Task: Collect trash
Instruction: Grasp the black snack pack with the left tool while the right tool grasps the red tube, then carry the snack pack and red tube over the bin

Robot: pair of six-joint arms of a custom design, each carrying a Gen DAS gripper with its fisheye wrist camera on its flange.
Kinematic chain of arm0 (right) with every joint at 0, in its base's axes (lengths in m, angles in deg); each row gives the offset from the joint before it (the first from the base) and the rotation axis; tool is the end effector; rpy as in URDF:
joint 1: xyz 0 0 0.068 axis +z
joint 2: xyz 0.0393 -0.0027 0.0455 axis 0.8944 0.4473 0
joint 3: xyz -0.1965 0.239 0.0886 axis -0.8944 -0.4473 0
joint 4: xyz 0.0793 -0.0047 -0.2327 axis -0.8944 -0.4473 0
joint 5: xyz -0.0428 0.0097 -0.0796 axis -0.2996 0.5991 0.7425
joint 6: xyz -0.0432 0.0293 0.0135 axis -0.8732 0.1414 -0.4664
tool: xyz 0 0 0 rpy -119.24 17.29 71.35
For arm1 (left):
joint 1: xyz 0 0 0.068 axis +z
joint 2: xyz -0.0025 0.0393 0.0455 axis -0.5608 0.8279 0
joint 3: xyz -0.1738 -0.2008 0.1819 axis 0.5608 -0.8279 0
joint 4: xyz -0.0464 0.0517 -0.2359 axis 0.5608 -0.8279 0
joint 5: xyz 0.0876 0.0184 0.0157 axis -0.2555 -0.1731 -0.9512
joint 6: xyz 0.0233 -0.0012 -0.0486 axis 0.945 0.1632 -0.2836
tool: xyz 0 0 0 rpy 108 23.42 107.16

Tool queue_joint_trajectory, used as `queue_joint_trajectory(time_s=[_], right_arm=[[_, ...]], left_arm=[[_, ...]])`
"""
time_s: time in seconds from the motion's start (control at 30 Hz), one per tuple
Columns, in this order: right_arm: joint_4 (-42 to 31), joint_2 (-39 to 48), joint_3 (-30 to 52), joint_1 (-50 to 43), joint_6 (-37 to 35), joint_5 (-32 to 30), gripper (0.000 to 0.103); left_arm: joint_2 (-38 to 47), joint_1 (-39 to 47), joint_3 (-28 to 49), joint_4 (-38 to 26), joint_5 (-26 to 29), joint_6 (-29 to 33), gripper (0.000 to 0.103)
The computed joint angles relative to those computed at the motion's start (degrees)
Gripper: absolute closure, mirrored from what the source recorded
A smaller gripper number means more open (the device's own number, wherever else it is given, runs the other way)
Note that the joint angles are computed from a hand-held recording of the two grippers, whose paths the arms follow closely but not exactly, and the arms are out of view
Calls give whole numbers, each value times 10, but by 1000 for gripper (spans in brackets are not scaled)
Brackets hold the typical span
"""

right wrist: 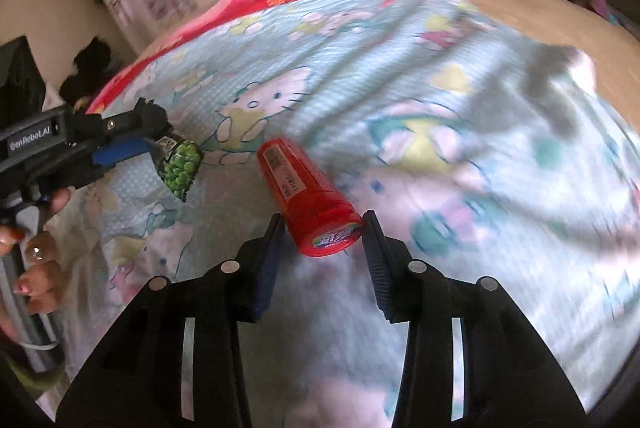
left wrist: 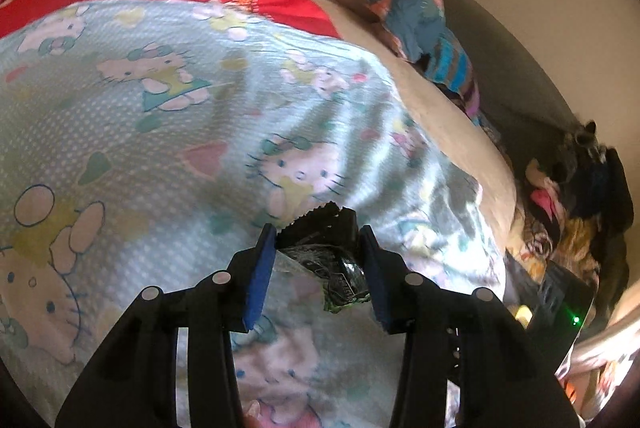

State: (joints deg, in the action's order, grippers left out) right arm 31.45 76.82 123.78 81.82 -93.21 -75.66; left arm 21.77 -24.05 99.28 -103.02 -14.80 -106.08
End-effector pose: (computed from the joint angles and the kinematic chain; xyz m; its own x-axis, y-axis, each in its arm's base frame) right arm 0.2675 0.1075 0.2072 -0.6387 -0.4721 -0.6077 -0.7240 0.6362 0.2666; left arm 0.1552 0.0223 0.2422 -0.5294 -0.6450 -0.5511 -0.4284 0.7639 -0.4826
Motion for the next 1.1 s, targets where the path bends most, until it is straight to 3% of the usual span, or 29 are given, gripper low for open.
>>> queue_joint_trajectory(time_s=[0.27,0.63,0.8,1.1], right_arm=[[-65,-81,-34,-130,-27,-68,71],[-160,-134,-23,-273,-88,-135,73],[-214,-132,7,-350,-132,-172,73],[-297,-94,68,-480,-208,-217,74]], left_arm=[[-28,-183,40,-40,-108,-69,63],[13,-413,113,-76,-245,-137,63],[46,-486,147,-85,-285,-153,63],[114,-560,194,-71,-308,-153,63]])
